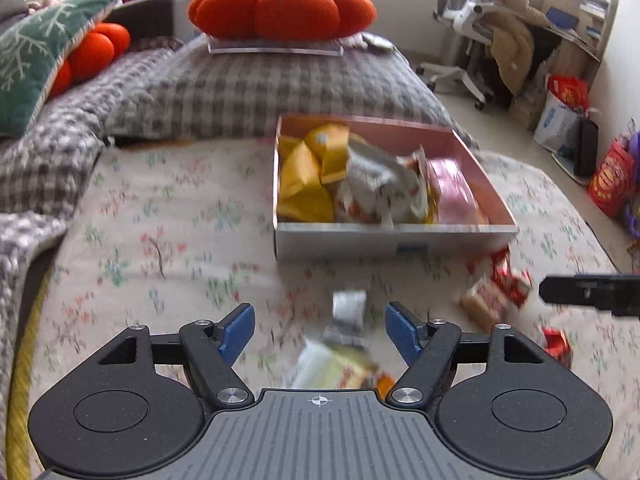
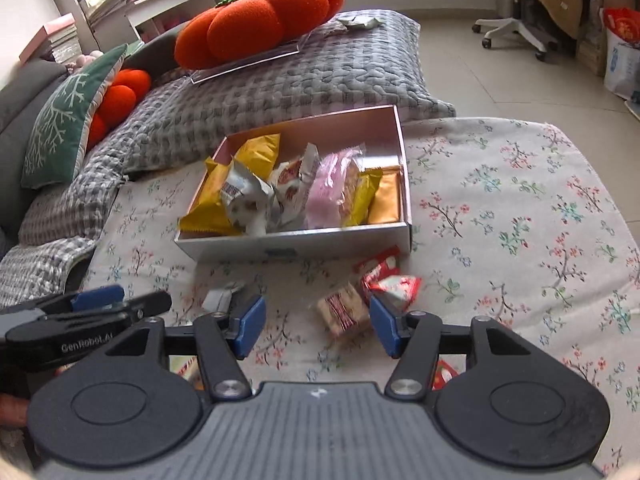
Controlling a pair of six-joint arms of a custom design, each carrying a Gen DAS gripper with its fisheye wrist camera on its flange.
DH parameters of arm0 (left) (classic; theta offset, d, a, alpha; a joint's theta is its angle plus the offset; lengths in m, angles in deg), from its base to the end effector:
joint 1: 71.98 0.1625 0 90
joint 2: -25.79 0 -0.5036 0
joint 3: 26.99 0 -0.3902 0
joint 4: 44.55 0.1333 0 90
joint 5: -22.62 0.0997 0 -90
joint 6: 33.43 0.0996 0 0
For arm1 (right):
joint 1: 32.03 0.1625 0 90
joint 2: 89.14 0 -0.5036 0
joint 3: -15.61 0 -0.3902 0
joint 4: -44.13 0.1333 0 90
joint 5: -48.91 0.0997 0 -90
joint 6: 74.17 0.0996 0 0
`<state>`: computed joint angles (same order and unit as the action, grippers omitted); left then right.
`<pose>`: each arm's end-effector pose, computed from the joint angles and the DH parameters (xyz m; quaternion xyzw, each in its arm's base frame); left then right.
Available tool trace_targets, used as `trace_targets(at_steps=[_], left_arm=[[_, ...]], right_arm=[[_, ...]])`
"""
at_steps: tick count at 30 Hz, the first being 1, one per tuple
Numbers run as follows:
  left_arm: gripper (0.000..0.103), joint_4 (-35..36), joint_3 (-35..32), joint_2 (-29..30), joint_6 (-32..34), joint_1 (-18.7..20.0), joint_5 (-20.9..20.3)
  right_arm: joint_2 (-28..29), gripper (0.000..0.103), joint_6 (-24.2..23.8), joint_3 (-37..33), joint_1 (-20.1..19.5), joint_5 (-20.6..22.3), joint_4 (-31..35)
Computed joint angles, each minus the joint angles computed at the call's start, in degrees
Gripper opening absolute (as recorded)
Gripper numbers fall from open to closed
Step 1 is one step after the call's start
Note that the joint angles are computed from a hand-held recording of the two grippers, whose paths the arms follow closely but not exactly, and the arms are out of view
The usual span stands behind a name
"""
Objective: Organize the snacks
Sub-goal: 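Grasp the white wafer pack with the left tool while the right tool grasps the orange pack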
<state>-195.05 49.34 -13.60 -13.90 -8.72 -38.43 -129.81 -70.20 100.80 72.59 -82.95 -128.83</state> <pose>-0.2101 -0.8205 0.2075 0.3255 0.8917 -0.2127 0.2318 0.2627 -0.7421 0.2210 -0.0352 -0.8891 0.3579 0.2832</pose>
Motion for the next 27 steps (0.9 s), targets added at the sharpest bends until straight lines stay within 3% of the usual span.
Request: trace_targets(at_steps=[8, 16, 27], left_arm=[[0.077, -0.32, 3.8, -0.84, 6.0, 0.07, 2.11], [0.082, 3.07, 2.82, -0.29, 8.09, 0.61, 1.96], [0.082, 1.94, 2.28, 1.97, 13.02, 0.89, 6.88]], right_arm=[[-0.52, 0.055, 3.73, 2.76, -0.47, -1.06, 3.77], [0.65, 0.057, 0.17, 1.6, -0.17, 1.61, 6.52], [1.98, 0.062, -8.72, 0.12, 0.09, 5.55, 12.91]])
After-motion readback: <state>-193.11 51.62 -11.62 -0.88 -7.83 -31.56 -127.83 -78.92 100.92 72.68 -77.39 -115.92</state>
